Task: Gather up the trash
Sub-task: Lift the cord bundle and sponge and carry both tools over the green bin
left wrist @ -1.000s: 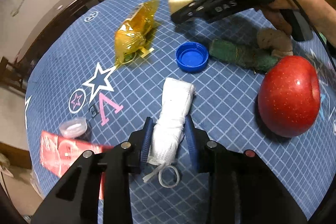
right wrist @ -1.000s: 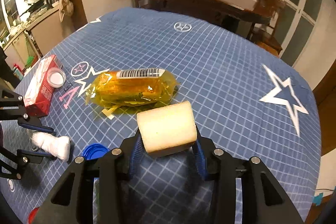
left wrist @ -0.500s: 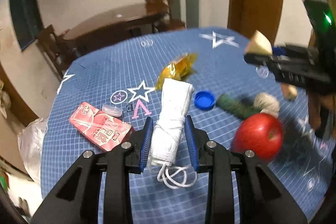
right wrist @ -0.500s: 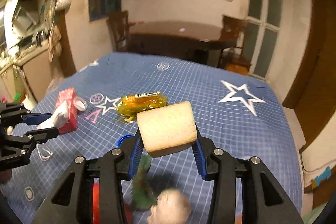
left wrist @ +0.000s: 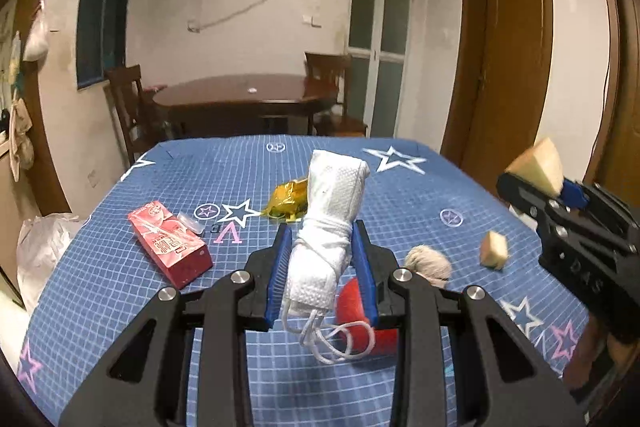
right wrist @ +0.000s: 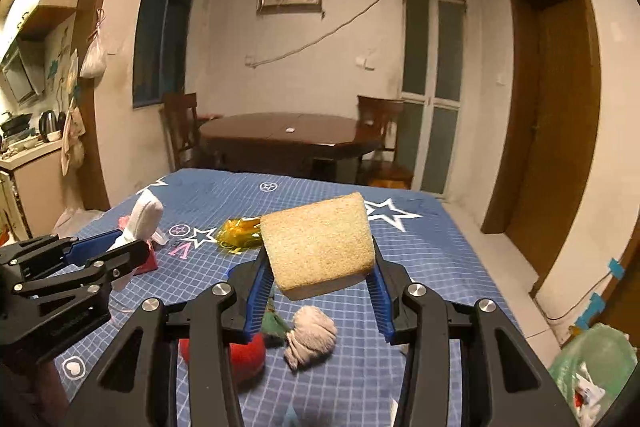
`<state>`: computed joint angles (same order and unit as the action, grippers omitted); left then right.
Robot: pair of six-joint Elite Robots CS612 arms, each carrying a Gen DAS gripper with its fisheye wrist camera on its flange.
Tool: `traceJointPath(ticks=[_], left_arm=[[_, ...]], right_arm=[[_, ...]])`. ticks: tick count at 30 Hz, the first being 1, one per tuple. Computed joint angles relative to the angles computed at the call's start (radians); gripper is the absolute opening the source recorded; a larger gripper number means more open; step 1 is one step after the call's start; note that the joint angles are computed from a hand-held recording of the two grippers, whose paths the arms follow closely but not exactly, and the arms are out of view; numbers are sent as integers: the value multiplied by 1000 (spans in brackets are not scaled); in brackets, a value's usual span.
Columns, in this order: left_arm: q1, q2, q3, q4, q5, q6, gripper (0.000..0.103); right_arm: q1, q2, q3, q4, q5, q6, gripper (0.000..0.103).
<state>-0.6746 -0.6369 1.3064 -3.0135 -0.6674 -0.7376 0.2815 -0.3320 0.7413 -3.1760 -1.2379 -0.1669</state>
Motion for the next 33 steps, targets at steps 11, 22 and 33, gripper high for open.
traceJointPath(ticks=[11, 22, 33], left_arm=[[-39, 2, -8, -43, 62, 13, 29], [-56, 14, -41, -36, 73, 53, 29], [-60, 42, -98, -26, 43, 91, 29]], right_arm=[[-38, -116, 232, -126, 20, 40, 45], [-69, -167, 333, -168, 50, 47, 45], [-100, -196, 386, -173, 31, 54, 45]])
